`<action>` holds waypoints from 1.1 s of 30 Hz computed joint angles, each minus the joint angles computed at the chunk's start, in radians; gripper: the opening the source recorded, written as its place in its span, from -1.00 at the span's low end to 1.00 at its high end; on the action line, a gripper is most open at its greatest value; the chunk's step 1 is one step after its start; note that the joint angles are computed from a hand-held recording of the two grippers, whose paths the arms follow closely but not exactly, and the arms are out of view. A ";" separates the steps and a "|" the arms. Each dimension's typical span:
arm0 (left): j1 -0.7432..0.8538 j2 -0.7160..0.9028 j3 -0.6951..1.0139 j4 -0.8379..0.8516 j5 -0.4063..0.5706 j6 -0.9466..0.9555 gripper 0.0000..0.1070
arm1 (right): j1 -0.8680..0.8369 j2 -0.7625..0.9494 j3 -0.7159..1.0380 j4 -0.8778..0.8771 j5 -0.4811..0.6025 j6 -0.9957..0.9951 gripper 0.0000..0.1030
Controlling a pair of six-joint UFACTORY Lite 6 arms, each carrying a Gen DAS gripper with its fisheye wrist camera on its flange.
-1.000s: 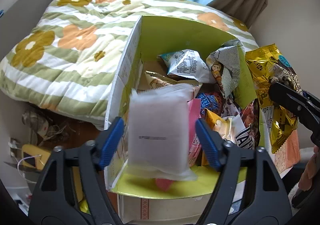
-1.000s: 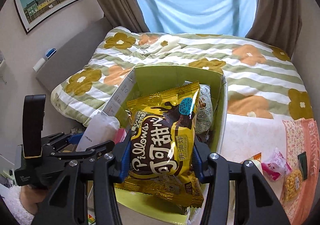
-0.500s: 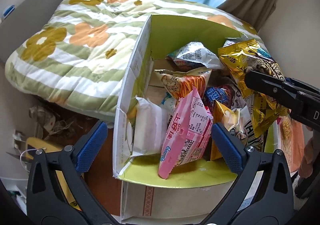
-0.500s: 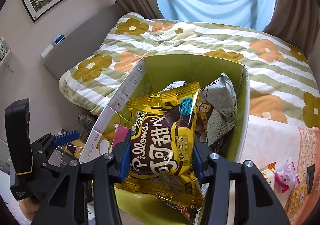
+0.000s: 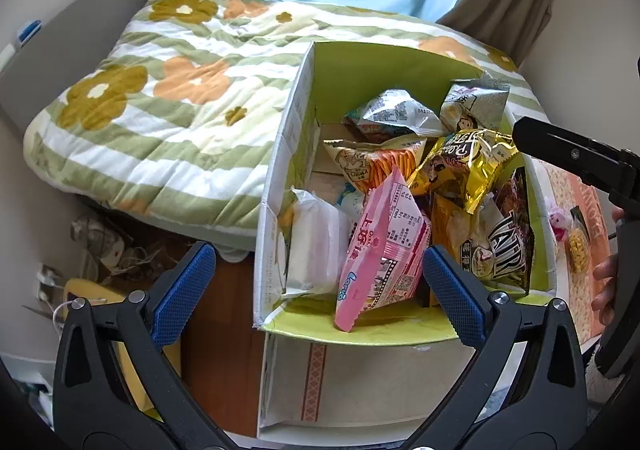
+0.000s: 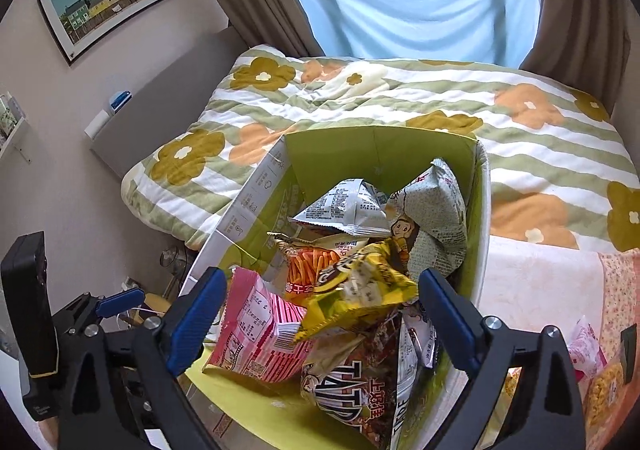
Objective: Organize snacks
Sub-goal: 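Move both tools back over the remaining snacks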
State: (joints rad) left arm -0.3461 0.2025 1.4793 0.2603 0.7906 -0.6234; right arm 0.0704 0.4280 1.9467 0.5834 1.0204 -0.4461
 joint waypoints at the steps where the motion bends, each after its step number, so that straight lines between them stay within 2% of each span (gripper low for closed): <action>1: 0.003 -0.011 -0.002 0.000 0.002 0.005 0.92 | -0.008 -0.013 -0.011 0.008 0.001 -0.002 0.86; 10: -0.014 -0.083 0.001 0.022 0.028 0.040 0.92 | -0.031 -0.169 -0.141 0.031 -0.037 0.013 0.86; 20: -0.072 -0.141 -0.027 -0.025 0.004 0.127 0.92 | -0.134 -0.429 -0.355 0.025 -0.048 0.019 0.86; 28: -0.202 -0.089 0.051 -0.021 -0.018 0.100 0.92 | -0.398 -0.536 -0.382 -0.018 0.058 -0.040 0.86; 33: -0.309 0.048 0.233 0.021 0.024 0.040 0.92 | -0.619 -0.495 -0.327 0.030 0.150 -0.180 0.86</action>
